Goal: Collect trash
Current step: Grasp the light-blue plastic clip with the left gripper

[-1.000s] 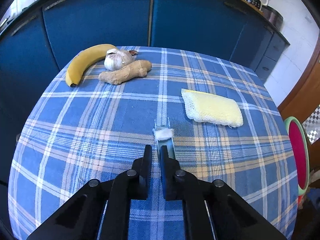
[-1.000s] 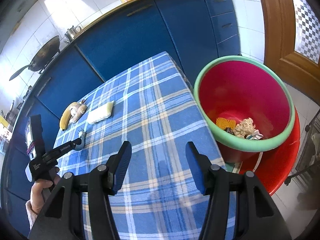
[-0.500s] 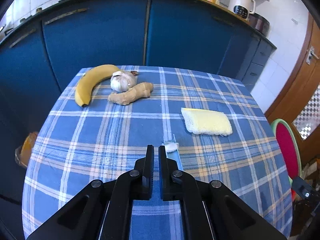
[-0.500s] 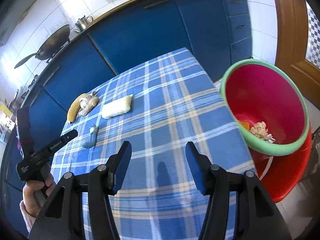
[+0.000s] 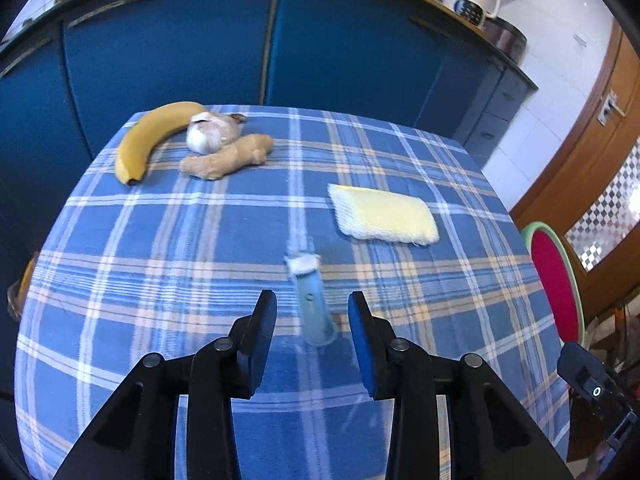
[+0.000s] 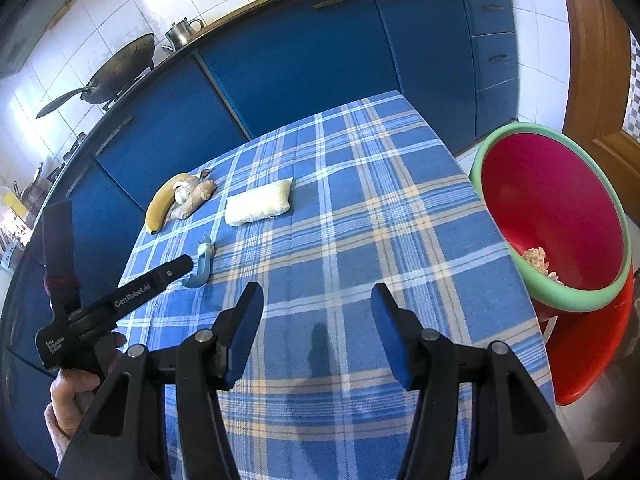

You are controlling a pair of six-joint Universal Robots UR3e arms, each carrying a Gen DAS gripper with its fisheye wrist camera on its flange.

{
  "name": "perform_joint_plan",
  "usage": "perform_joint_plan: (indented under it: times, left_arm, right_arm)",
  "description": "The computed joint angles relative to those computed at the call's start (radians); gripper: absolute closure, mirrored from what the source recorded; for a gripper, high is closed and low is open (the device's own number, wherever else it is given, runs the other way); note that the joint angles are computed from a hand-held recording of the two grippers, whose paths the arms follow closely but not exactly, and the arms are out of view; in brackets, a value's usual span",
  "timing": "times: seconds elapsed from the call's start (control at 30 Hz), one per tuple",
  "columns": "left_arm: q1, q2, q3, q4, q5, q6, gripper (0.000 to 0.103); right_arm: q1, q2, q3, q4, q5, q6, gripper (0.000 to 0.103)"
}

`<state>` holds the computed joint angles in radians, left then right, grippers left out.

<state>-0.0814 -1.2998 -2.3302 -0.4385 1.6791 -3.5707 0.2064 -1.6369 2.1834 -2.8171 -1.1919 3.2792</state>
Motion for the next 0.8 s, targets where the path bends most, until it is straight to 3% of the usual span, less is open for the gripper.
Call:
perform_joint_plan:
  times: [0.17, 0.33, 0.57, 0.8]
  left_arm:
    - [-0.053, -0.086, 0.035, 0.021, 0.045, -0.012, 0.065]
    - [-0.037, -0.120, 0.022, 0.043, 0.040, -0.016, 0.082]
    - [-0.003, -0.084, -0.027, 0.090, 0.029, 0.007, 0.083]
    - [0.058, 0.015, -0.026, 0.035, 0.061, 0.069, 0.082]
  right_arm:
    - [-0.004, -0.002, 0.006, 0.004, 0.004, -0.003, 0.045]
    - [-0.005, 0.000, 0.006, 0.002, 0.002, -0.004, 0.045]
    - [0.019, 0.032, -0.027, 0.009, -0.020, 0.000, 0.045]
    - [0.092, 0.128, -0.135, 0.015, -0.075, 0.025, 0.045]
